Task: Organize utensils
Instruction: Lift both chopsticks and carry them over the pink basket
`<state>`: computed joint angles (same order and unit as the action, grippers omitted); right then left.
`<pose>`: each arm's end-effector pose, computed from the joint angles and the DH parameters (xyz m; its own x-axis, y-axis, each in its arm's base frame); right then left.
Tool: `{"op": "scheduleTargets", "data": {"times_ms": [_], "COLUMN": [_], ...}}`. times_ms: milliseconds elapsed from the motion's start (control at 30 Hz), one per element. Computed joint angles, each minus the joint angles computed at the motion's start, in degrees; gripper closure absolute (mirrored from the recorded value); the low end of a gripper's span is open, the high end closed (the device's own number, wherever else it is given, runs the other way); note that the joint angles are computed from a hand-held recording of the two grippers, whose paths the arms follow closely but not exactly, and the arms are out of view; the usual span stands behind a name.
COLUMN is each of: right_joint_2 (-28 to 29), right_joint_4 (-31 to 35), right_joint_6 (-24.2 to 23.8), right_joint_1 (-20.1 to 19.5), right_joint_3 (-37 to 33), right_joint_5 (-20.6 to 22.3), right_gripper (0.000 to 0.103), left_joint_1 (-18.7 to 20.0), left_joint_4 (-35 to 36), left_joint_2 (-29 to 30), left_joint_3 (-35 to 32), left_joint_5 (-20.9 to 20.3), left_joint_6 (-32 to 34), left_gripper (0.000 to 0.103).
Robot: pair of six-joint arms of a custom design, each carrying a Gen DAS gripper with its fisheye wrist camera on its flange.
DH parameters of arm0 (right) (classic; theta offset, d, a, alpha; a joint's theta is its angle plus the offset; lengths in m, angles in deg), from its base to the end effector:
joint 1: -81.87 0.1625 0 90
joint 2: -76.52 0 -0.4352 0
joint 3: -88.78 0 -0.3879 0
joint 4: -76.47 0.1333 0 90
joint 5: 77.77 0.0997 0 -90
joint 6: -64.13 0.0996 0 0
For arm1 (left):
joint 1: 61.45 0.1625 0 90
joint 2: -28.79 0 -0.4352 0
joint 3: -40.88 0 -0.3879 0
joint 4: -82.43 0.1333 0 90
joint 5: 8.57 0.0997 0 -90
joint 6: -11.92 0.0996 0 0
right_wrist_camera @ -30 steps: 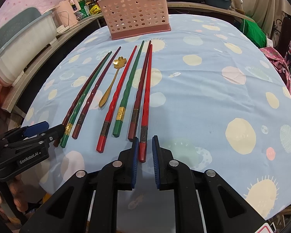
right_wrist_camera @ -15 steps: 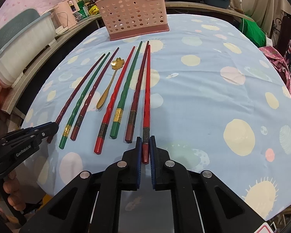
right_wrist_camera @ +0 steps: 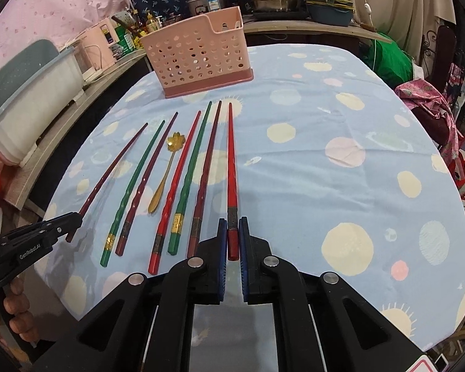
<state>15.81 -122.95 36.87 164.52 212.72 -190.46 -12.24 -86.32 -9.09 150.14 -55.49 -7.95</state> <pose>0.0272 -0.5308 0.2041 -0.8223 0.0359 0.5679 -0.3241 0.7908 -0.5192 -0.2236 -0.5673 0.0028 -0.7941 0.1312 -0.5934 0.4019 0.8458 -0.3509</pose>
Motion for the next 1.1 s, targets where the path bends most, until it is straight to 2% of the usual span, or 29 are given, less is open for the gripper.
{"op": "scheduleTargets", "data": {"times_ms": [467,1100], "right_joint_2": [-4.1,-2.3], "right_joint_4": [0.8,2.4], "right_joint_6": [0.5,-0.5], "right_joint_1": [2.7,5.8], "right_joint_3": [-5.0,-16.2], "right_joint_5": [3.6,5.8], "right_gripper": [0.096,0.096], "left_joint_1": [-1.3,-1.6], "left_joint_4": [-3.7,-3.2], "left_joint_2": [-2.9,-0.1], "left_joint_3": [-3.5,-17.7], "left_joint_5": [0.7,3.5], "left_joint_6": [3.6,13.0], "left_gripper": [0.096,0.096]}}
